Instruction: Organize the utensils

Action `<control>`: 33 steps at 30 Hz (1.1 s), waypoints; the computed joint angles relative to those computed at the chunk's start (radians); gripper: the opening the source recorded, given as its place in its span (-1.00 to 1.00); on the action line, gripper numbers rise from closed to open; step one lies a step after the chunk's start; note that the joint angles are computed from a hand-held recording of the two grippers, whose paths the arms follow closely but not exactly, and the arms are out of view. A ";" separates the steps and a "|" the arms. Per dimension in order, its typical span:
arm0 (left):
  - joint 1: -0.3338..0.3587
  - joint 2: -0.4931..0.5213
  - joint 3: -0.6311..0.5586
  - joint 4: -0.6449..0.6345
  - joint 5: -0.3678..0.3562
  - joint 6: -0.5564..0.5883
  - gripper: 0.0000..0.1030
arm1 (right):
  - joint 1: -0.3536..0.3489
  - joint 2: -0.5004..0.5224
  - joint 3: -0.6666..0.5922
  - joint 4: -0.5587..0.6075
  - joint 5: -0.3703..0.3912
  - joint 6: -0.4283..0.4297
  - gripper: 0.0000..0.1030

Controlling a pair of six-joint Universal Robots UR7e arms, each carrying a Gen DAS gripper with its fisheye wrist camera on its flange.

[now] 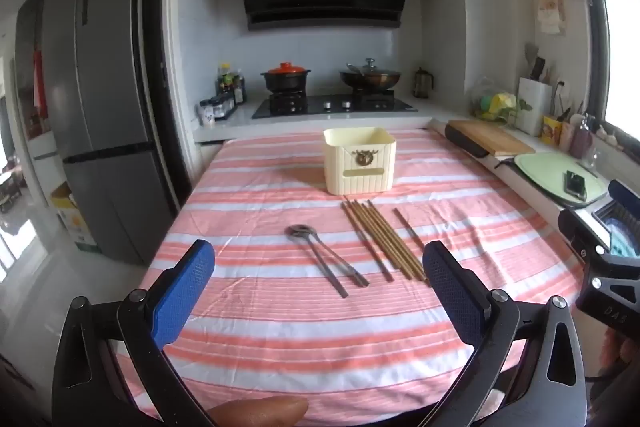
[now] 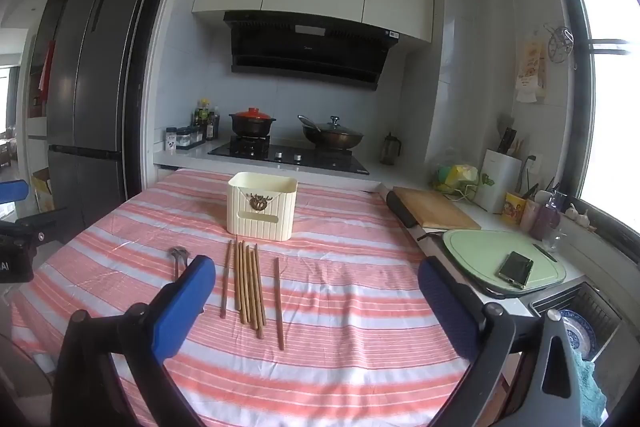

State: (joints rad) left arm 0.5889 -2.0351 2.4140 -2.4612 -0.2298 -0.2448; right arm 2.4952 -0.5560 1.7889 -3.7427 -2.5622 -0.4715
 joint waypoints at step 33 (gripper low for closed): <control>0.007 0.005 -0.005 0.018 -0.009 -0.010 0.99 | 0.002 0.007 -0.009 -0.058 0.010 -0.029 1.00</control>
State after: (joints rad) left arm 0.5960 -2.0305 2.4089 -2.4431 -0.2389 -0.2550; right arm 2.4974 -0.5494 1.7799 -3.8006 -2.5524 -0.5003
